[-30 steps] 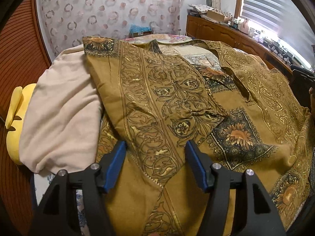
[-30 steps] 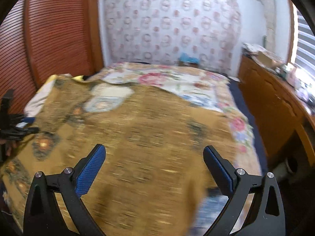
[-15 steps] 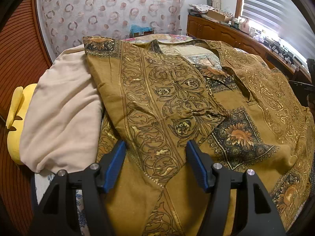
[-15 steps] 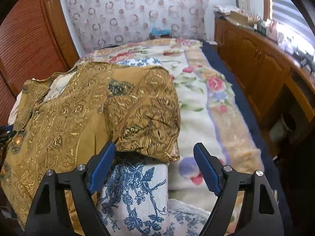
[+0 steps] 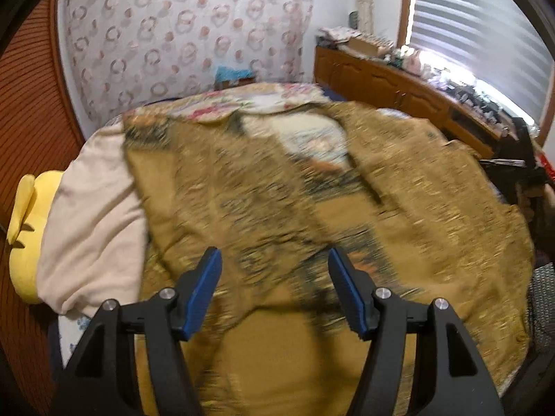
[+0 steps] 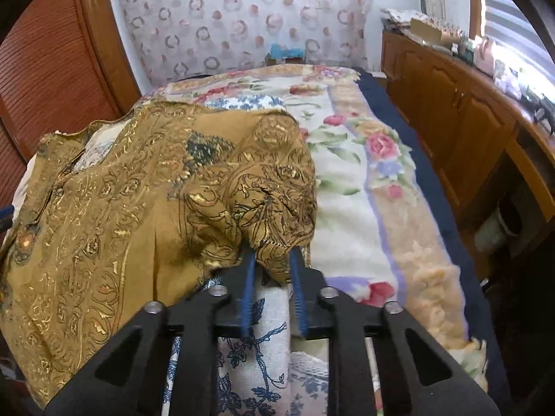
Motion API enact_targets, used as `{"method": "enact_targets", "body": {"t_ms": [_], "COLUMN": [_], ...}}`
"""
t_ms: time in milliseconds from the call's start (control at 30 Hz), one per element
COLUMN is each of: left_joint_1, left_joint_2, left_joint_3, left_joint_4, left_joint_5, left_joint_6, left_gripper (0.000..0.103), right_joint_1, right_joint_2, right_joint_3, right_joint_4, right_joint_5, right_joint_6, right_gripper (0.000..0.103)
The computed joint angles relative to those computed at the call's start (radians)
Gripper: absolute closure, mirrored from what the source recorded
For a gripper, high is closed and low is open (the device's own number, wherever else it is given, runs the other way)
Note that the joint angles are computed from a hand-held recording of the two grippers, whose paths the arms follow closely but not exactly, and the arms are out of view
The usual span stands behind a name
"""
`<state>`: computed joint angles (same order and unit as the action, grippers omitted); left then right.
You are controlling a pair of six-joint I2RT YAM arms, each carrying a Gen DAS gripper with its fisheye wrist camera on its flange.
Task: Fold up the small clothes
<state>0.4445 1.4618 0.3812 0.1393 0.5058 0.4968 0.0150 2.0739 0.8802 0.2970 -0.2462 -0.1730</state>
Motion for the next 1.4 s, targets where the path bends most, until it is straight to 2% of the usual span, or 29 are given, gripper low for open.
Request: {"method": "enact_targets", "body": {"t_ms": [67, 267, 433, 600, 900, 933, 1067, 1167, 1400], "left_joint_1": [-0.047, -0.206, -0.319, -0.364, -0.399, -0.407, -0.427, -0.444, -0.471], "left_joint_2": [-0.07, -0.224, -0.281, -0.311, -0.318, -0.321, -0.31, -0.301, -0.281], "left_joint_3": [-0.017, -0.064, -0.071, -0.073, -0.091, -0.093, -0.095, -0.095, -0.099], "left_joint_4": [-0.035, -0.082, -0.093, -0.108, -0.089, -0.086, -0.06, -0.044, -0.017], "left_joint_5": [0.0, -0.023, -0.073, -0.096, -0.113, -0.116, -0.122, -0.131, -0.145], "left_joint_6": [-0.034, -0.129, -0.193, -0.221, -0.251, -0.257, -0.278, -0.292, -0.31], "left_gripper": [0.039, 0.039, 0.039, 0.039, 0.039, 0.039, 0.039, 0.039, 0.039], "right_joint_1": [0.003, 0.051, 0.115, 0.227, 0.409, 0.421, 0.428, 0.402, 0.295], "right_joint_2": [-0.034, -0.155, -0.236, -0.295, -0.217, -0.206, -0.185, -0.217, -0.329], "right_joint_3": [-0.021, -0.074, -0.105, -0.131, -0.113, -0.111, -0.131, -0.165, -0.265], "right_joint_4": [0.022, 0.07, 0.098, 0.113, 0.093, 0.092, 0.118, 0.122, 0.172], "right_joint_5": [0.001, 0.026, 0.023, 0.017, 0.046, 0.053, 0.074, 0.045, 0.003], "right_joint_6": [-0.003, 0.01, 0.025, 0.03, 0.021, 0.023, 0.013, 0.023, 0.023], "right_gripper": [0.095, 0.096, 0.096, 0.096, 0.096, 0.094, 0.072, 0.061, 0.053]}}
